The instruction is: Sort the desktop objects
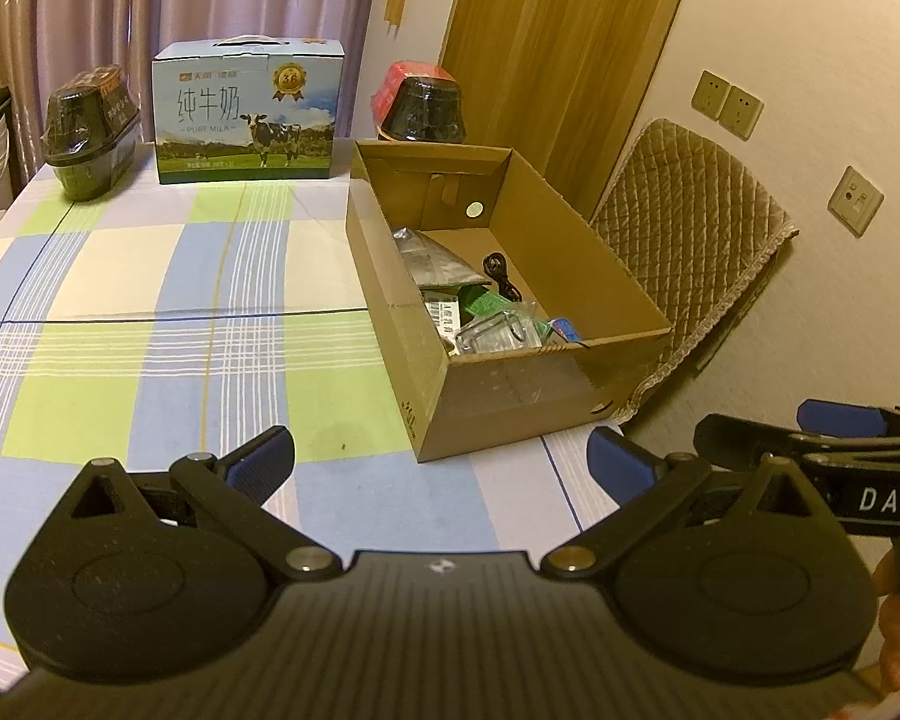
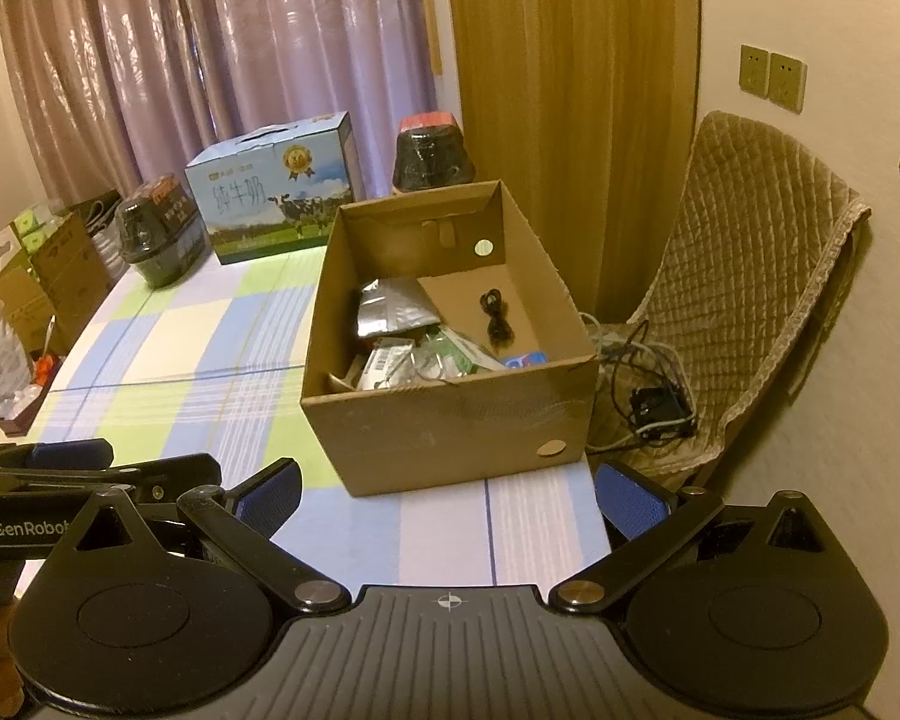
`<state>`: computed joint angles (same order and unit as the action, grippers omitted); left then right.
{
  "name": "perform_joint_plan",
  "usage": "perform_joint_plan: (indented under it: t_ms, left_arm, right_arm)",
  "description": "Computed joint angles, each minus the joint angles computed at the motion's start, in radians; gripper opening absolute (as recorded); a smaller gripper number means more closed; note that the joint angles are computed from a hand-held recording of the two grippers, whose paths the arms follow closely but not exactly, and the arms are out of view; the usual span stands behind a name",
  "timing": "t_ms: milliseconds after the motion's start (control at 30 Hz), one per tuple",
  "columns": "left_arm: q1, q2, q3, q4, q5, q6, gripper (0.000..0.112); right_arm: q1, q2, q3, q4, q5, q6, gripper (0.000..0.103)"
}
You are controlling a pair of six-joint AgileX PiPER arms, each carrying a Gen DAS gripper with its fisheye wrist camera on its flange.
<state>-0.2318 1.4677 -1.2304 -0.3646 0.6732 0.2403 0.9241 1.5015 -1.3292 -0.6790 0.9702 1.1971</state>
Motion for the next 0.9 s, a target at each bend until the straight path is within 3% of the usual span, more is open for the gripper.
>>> perform_joint_plan:
  t_ms: [900]
  left_arm:
    - [0.004, 0.006, 0.002, 0.001, -0.006, 0.002, 0.102]
  right_arm:
    - [0.001, 0.004, 0.012, 0.002, -0.012, 0.008, 0.101]
